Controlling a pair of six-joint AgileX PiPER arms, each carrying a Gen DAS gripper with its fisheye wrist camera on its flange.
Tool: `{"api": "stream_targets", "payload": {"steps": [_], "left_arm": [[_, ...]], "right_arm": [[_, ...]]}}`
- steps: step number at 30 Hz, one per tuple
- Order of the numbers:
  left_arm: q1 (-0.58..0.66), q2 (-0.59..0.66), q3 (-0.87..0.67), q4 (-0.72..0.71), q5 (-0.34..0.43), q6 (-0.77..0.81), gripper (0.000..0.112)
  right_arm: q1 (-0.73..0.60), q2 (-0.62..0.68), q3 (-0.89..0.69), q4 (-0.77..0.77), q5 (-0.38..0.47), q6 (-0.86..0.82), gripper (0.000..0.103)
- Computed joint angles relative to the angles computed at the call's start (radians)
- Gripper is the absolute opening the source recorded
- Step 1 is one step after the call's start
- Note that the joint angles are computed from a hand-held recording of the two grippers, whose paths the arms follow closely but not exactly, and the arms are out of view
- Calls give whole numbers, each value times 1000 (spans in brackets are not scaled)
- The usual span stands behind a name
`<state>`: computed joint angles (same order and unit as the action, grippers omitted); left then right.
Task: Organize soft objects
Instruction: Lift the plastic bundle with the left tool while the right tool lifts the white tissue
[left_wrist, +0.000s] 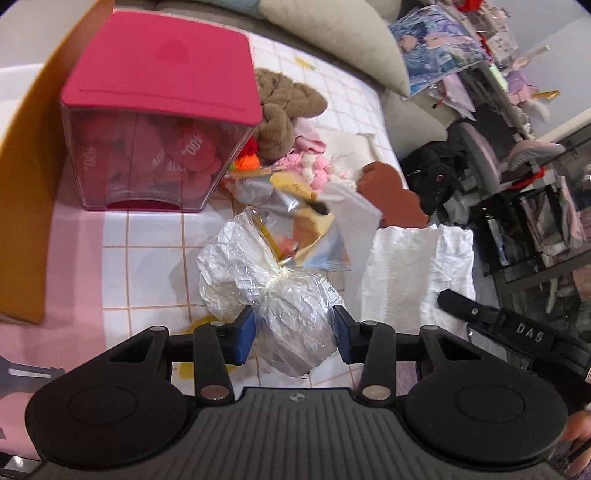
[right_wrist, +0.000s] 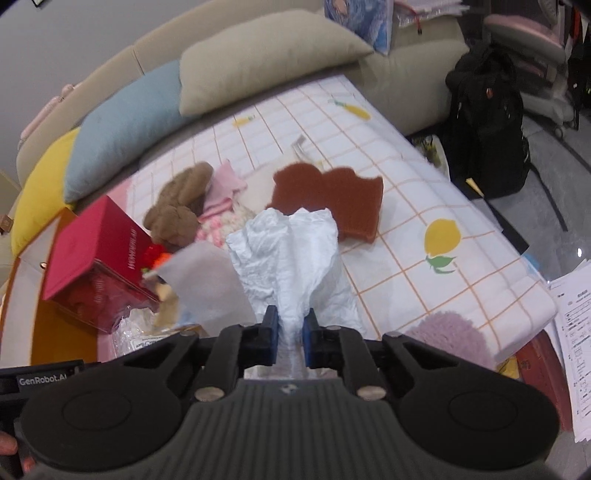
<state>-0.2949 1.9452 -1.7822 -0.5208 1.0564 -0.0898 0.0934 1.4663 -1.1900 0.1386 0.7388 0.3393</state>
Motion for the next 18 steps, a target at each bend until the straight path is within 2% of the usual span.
{"api": "stream_targets", "payload": {"steps": [4,6,9,11,15,17,18], "left_arm": [[24,-53,32,-22,-7,58,49],[39,-75,48,-39,-8,80,49],[56,-96,78,-68,-18,107,49],[52,-96,80,-70,-36,119,49],[45,-106,87,-54,-55,124,49],[41,-106,86,-41,-60,120,49],[40,-104,82,-38,-58,117,49]], "right_arm": [[27,-28,-71,-36,64,16,9],[24,-37,-110,1,96,-20,9],[97,13,-192,-178,178,73,9],[121,74,-201,-267,183,100,9],[90,204,-194,-259,145,60,10],[68,260,-211,-208,144,22,15],[59,286,-227,-188,154,11,25]]}}
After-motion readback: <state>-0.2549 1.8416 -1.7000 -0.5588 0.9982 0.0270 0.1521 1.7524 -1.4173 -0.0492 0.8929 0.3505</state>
